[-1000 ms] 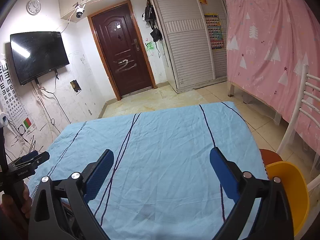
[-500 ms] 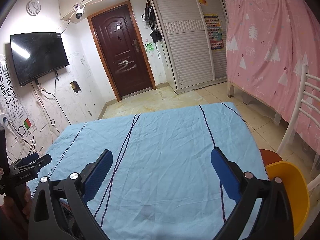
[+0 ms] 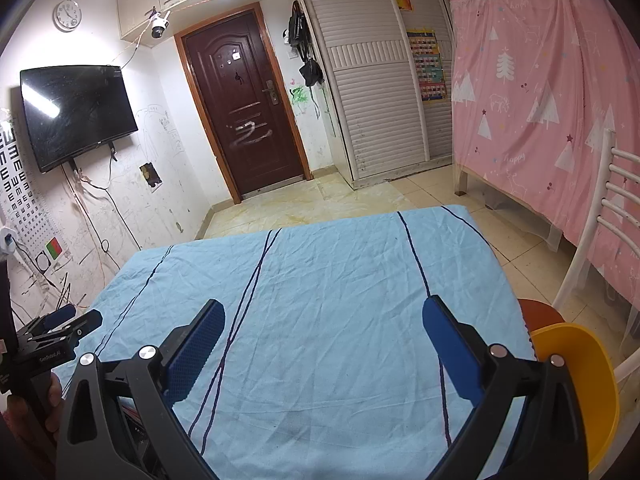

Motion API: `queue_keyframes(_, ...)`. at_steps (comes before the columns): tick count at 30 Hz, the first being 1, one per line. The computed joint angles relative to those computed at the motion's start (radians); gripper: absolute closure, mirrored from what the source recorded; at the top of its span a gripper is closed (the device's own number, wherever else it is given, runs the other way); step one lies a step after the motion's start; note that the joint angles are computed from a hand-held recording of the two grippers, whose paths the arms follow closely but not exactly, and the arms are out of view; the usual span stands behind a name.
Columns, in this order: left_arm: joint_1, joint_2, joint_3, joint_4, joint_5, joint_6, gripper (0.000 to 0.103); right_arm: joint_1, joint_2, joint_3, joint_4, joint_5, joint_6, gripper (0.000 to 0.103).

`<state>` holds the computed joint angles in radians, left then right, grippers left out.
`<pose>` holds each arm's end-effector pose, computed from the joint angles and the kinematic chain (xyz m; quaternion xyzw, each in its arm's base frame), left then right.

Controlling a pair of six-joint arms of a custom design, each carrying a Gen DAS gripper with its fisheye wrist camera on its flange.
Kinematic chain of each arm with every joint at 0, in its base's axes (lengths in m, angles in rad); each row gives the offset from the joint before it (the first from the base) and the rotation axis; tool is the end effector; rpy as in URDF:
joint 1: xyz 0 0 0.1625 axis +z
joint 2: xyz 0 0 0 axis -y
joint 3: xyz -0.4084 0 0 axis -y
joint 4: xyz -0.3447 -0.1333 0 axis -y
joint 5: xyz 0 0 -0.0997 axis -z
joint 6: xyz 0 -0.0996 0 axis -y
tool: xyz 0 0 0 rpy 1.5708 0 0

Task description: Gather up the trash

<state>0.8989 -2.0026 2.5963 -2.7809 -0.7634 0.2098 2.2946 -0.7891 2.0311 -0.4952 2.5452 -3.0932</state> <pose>0.0138 -0.3124 0.3420 0.2661 0.8433 -0.3573 0.3005 0.2847 -0.2453 0.0149 0.0914 -0.8261 0.4893 0.2642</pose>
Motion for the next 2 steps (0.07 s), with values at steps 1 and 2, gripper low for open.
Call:
queue_keyframes(1,-0.001,0.000,0.001,-0.001,0.004,-0.001,0.008,-0.001,0.000,0.000,0.000,-0.001,0.000,0.011)
queue_keyframes(2,-0.001,0.001,0.000,-0.001,0.006,-0.003,0.008,-0.002,-0.001,0.000,0.000,-0.001,-0.001,0.011)
